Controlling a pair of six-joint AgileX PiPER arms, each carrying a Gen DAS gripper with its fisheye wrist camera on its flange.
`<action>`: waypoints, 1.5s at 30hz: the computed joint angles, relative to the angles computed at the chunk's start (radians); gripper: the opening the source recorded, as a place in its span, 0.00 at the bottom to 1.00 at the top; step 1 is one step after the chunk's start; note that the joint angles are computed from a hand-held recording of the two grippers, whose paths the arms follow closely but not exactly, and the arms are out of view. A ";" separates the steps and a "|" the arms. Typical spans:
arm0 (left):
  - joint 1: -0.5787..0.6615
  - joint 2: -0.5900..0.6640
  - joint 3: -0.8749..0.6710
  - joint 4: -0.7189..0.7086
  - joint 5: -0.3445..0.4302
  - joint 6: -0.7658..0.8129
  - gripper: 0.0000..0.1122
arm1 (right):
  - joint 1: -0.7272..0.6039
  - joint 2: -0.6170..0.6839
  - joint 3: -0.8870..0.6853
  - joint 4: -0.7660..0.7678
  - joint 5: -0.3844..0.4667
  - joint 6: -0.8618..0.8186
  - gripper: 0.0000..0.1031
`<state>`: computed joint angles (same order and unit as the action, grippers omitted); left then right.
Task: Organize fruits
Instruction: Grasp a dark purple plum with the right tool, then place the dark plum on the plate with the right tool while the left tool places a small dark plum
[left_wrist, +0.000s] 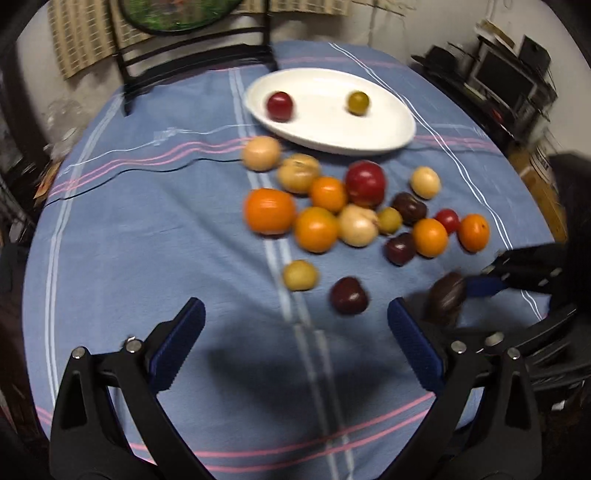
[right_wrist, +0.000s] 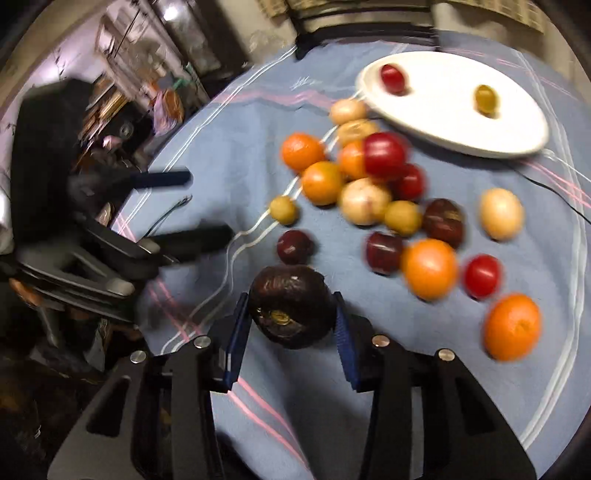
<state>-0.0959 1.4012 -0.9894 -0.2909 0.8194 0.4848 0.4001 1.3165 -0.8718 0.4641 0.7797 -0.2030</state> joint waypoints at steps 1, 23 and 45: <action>-0.018 0.016 -0.006 -0.004 0.003 -0.008 0.89 | 0.001 -0.023 0.003 -0.067 0.007 0.057 0.42; -0.117 0.170 -0.063 0.033 -0.005 -0.142 0.23 | -0.148 -0.099 0.061 -0.072 0.030 0.026 0.42; -0.187 0.741 -1.294 0.146 0.346 -0.344 0.23 | -0.352 0.408 -0.785 -0.104 0.098 -0.002 0.42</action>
<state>-0.2827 2.1419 -2.2837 -0.1449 1.1655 0.1407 0.0477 1.7249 -1.6569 0.3600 0.8775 -0.2050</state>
